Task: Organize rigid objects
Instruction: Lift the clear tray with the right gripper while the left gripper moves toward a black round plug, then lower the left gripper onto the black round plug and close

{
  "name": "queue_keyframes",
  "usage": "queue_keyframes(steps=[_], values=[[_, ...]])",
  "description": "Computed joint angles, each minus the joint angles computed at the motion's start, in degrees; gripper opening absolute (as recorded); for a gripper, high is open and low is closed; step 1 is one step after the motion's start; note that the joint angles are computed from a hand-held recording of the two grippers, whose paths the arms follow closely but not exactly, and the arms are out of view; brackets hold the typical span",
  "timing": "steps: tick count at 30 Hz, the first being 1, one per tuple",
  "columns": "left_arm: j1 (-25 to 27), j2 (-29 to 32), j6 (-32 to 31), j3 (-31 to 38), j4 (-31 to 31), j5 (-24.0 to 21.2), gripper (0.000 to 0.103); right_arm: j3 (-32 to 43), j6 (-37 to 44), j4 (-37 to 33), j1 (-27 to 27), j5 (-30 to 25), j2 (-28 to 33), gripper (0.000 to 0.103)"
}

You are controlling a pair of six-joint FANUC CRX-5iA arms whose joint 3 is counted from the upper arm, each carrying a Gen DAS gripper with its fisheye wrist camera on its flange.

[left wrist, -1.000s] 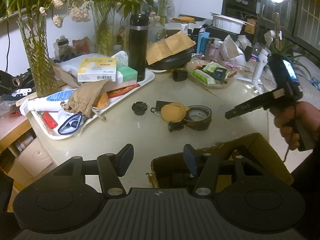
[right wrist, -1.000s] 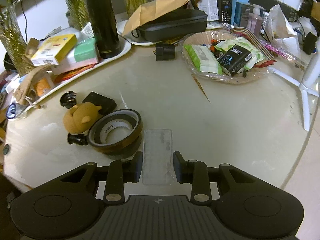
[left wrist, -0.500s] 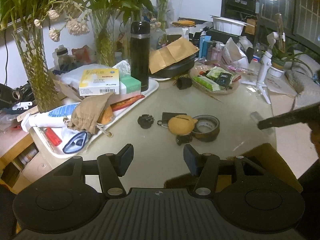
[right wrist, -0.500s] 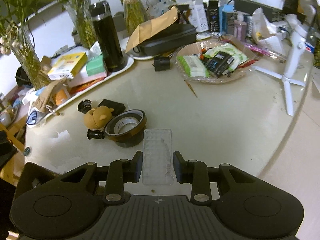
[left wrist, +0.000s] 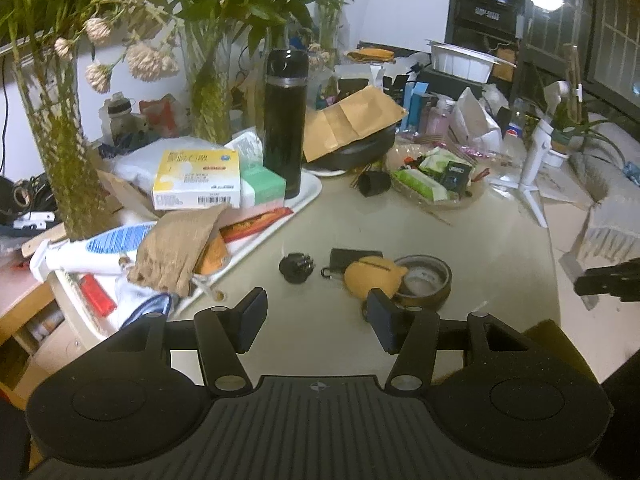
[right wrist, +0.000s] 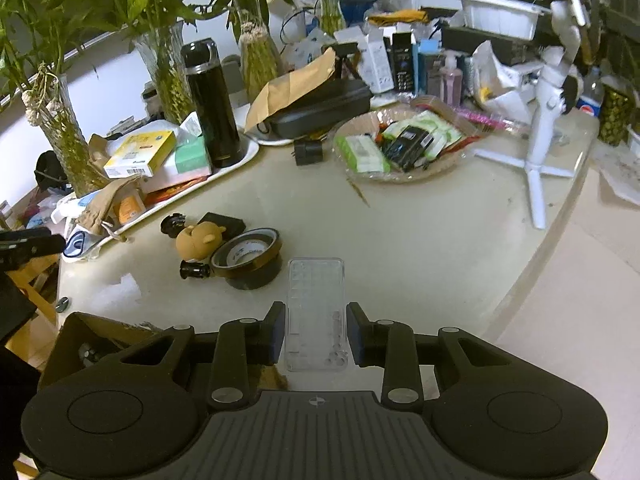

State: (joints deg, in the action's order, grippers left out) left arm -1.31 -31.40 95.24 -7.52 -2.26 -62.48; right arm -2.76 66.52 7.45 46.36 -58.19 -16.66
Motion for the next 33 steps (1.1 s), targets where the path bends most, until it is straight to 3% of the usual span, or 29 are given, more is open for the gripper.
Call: queue_keyframes(steps=[10,14,26,33], values=[[1.47,4.11,-5.06,0.05,-0.23,3.65,0.055,-1.24,-1.18,-1.14,-1.18,1.90,-1.23,0.035],[3.80,6.02,-8.37,-1.06,2.54,5.75,0.055,-1.21,-0.90,-1.63,-1.49,2.00,-1.25,0.035],[6.93,13.69,-15.41,-1.52,6.12,6.89,0.055,-0.93,-0.03,-2.22,-1.76,1.71,-1.01,0.035],[7.07,16.39,-16.24,-1.50,5.70,7.96,0.055,-0.26,0.57,-3.64,-2.53,1.29,-0.60,0.035]])
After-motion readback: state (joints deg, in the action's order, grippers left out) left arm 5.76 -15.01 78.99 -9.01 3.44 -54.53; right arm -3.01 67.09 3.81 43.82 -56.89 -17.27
